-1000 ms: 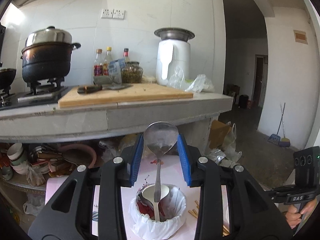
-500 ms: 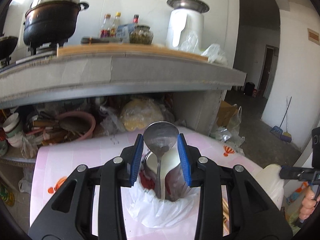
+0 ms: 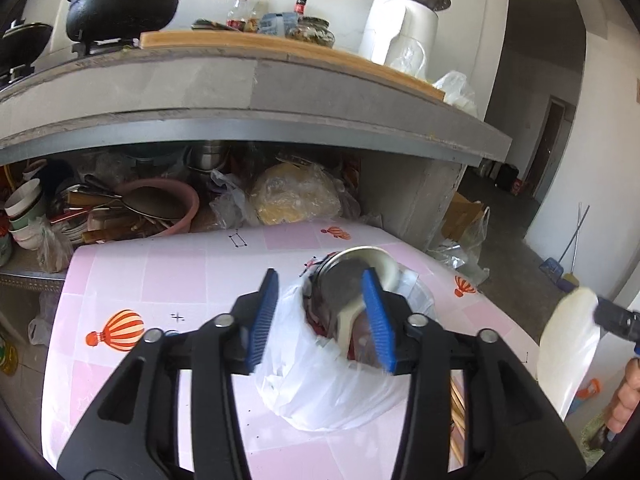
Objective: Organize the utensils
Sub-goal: 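Carry the steel spoon over the holder, lower it in, open the left tool, then lower the white ladle-spoon into the holder and open the right tool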
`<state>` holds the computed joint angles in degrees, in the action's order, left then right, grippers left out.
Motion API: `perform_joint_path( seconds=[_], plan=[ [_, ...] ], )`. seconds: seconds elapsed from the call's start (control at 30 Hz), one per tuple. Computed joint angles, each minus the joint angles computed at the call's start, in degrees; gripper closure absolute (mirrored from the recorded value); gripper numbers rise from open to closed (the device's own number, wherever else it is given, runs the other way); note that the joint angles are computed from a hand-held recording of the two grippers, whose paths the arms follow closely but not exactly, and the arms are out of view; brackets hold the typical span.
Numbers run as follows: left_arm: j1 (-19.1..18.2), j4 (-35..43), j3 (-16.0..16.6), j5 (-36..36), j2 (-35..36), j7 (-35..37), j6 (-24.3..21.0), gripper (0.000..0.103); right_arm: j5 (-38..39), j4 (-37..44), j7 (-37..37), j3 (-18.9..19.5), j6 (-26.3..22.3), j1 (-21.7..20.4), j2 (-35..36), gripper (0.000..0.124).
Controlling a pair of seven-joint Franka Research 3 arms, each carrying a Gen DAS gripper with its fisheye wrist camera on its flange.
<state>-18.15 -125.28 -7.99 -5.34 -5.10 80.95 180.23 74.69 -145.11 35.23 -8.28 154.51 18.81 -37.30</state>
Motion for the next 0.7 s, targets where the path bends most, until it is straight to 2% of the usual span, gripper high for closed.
perform_joint_path(
  seconds=[0.07, 0.13, 0.17, 0.33, 0.43, 0.53, 0.7],
  plan=[
    [-0.5, -1.8, 0.6, -0.9, -1.9, 0.3, 0.8, 0.052, 0.1, 1.8, -0.9, 0.2, 0.4, 0.4, 0.8, 0.121],
    [-0.1, -4.2, 0.6, 0.4, -4.0, -1.5, 1.7, 0.042, 0.7, 4.6, -2.9, 0.3, 1.2, 1.1, 2.1, 0.121],
    [0.2, -5.6, 0.5, 1.3, -5.4, -2.6, 2.1, 0.04, 1.1, 5.7, -3.9, 0.3, 1.4, 1.4, 2.6, 0.121],
    [7.9, -13.0, -5.0, 7.9, -13.0, -12.2, 1.9, 0.023, 4.2, 15.6, -9.8, 0.6, 2.8, 3.1, 9.5, 0.121],
    [8.2, -17.7, -4.8, 9.2, -17.8, -15.7, 1.3, 0.019, 6.1, 20.9, -12.3, 1.6, 3.3, 3.0, 14.2, 0.121],
    [10.5, -22.5, -6.4, 11.2, -23.0, -19.8, 0.5, 0.018, 7.9, 26.4, -15.2, 3.3, 4.1, 2.5, 19.4, 0.121],
    [11.4, -28.1, -6.8, 14.7, -29.5, -24.1, -2.7, 0.016, 9.0, 32.3, -18.8, 6.4, 6.1, 1.0, 26.8, 0.121]
  ],
)
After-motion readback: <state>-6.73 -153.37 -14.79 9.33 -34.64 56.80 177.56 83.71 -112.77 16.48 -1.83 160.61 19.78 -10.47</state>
